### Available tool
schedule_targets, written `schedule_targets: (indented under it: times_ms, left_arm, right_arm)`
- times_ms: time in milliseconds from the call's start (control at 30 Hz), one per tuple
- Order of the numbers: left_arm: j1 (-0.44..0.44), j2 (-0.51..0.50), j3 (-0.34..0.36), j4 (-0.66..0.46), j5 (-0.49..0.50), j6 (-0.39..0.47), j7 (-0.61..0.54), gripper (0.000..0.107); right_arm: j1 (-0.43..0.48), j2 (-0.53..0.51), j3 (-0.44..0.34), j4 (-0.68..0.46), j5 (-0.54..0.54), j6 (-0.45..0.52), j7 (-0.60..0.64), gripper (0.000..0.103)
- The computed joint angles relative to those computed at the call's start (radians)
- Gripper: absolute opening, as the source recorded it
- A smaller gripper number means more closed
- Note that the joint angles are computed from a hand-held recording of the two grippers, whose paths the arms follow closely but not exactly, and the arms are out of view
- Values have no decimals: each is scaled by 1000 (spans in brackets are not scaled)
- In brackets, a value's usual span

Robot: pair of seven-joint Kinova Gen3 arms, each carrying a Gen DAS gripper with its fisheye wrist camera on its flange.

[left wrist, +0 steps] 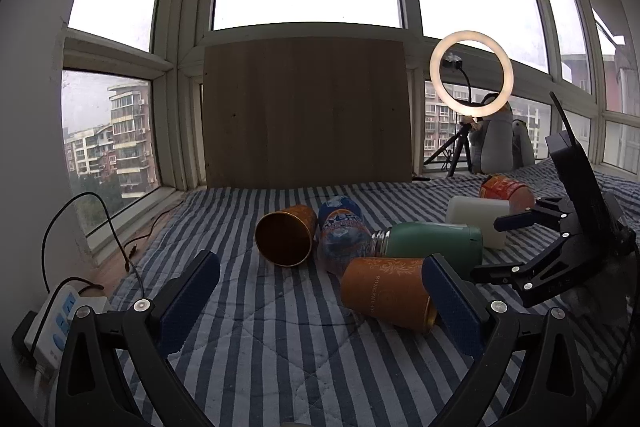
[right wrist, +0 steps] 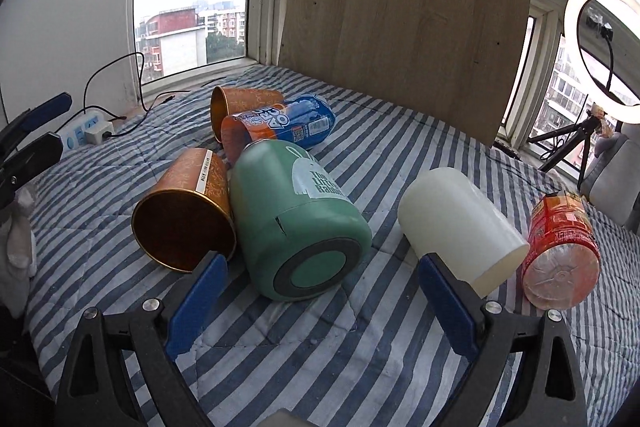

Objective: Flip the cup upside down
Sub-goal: 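Move the right tool toward the lying green thermos bottle's base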

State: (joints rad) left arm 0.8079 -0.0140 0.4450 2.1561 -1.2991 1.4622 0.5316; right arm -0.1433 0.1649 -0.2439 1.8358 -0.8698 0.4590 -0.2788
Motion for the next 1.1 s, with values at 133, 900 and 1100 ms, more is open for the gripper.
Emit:
schedule_targets:
  times_ms: [133, 900, 1100]
  left_arm:
    - [-6, -4, -5, 3, 0, -5, -6, 103]
    - [-33, 23, -31, -10, -27, -47, -29, 103]
    - [-38, 25, -41, -10, -32, -60, -32, 103]
  right_arm:
    - [-53, 24, 5, -25, 124, -36, -78, 95]
    - [78, 167, -57, -208, 60, 270, 2, 81]
    - [71, 159, -34, -204, 35, 299, 33, 79]
